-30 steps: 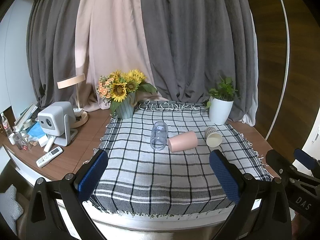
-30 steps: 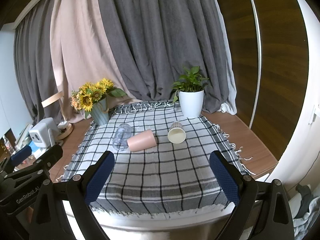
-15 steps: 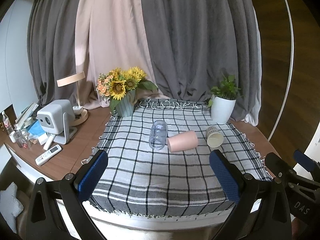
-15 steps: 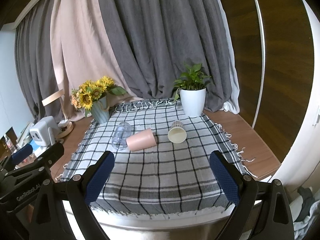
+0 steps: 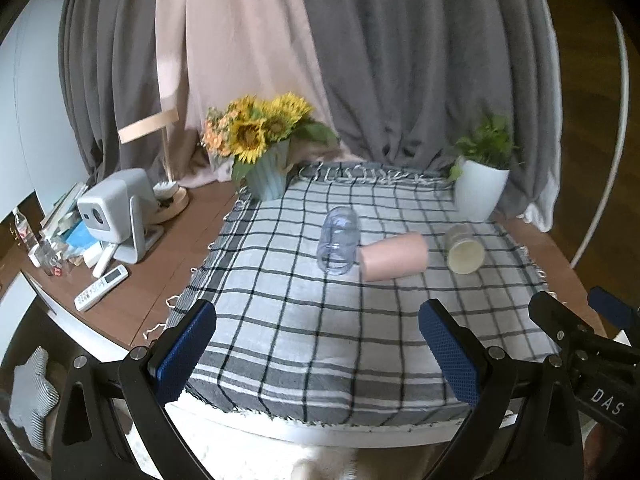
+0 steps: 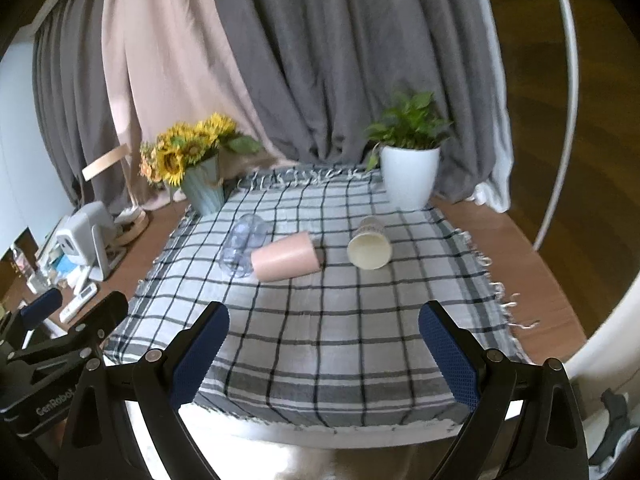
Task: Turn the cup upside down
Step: 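Reach down and close the left tool around the pink cup's body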
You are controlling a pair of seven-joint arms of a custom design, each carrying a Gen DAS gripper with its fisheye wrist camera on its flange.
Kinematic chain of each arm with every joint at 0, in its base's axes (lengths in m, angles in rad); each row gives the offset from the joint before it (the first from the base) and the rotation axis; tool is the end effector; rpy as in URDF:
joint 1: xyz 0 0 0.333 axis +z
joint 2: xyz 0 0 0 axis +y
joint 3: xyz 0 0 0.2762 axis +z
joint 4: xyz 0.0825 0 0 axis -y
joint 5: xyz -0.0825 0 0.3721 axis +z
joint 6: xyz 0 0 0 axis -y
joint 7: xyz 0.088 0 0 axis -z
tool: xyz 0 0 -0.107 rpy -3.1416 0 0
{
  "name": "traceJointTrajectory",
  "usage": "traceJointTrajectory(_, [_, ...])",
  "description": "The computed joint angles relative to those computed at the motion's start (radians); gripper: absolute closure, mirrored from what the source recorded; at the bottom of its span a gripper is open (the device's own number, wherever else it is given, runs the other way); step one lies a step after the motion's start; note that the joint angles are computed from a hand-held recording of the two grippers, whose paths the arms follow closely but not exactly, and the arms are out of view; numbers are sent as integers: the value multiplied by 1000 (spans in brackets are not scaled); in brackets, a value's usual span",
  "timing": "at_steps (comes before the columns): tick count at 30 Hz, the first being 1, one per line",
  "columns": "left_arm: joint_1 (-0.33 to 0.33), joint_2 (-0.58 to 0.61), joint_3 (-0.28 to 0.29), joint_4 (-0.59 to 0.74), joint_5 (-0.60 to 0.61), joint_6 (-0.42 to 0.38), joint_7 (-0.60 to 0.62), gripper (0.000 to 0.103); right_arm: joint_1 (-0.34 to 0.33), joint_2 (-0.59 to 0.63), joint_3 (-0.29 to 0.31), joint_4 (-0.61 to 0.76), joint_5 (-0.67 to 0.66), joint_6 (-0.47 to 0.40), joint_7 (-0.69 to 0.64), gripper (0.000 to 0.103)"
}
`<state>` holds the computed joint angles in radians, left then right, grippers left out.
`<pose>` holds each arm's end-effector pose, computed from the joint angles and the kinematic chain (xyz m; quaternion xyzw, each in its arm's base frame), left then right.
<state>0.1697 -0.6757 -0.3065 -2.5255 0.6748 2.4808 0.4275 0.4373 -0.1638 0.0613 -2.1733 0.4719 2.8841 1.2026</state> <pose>0.4068 -0.0695 0.5282 -0.7904 0.4232 -0.1962 0.3971 0.4898 0.2384 0.5289 -0.7661 0.4709 -0.1631 0.4058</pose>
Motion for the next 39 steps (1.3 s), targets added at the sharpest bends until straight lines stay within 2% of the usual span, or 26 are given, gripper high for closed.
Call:
traceJointTrajectory(3, [25,59,49,7,11,66,39,0,-5,99,21,86,-33,4,26,7])
traceJointTrajectory(7, [68,153,103,44,38,171,150,0,-17,227,59,216,-176,-7,177,7])
traceJointTrajectory(10, [66,248,165,103,13,233,330,0,20,316,33,325,-427,-40,453,7])
traceJointTrajectory(13, [5,343,264,156,-136,311,601,0,61,381,-1,423,-587,-109,686,7])
traceJointTrajectory(15, [-61,408,332,198,-292,337,812,0,84,417,-19,480,-671,-168,816,7])
traceJointTrajectory(16, [-122,444,388,229,-422,334,972,0,98,441,-30,514,-711,-199,888,7])
traceJointTrajectory(18, [-210,527,459,318,-669,293,1254,0,108,472,-37,563,-752,-262,987,7])
traceJointTrajectory(19, [-230,559,476,360,-772,261,1372,0,108,483,-38,583,-761,-296,1026,7])
traceJointTrajectory(22, [-227,674,466,508,-940,148,1594,1,124,511,-59,638,-816,-401,1197,7])
traceJointTrajectory(25, [-191,780,423,648,-983,55,1689,3,127,537,-65,682,-852,-498,1332,7])
traceJointTrajectory(27, [-164,822,389,703,-1000,10,1745,3,114,548,-57,693,-846,-520,1377,7])
traceJointTrajectory(29, [-139,880,351,782,-1005,-67,1807,5,104,551,-52,695,-839,-531,1417,7])
traceJointTrajectory(31, [-120,931,318,849,-985,-125,1830,6,101,557,-57,700,-849,-546,1466,7])
traceJointTrajectory(36, [-89,1068,261,1011,-890,-239,1809,15,78,594,-45,744,-814,-589,1477,7])
traceJointTrajectory(38, [-77,1116,240,1068,-859,-278,1790,15,71,608,-44,756,-797,-598,1480,7])
traceJointTrajectory(39, [-71,1123,231,1070,-844,-268,1785,15,65,616,-41,766,-782,-605,1475,7])
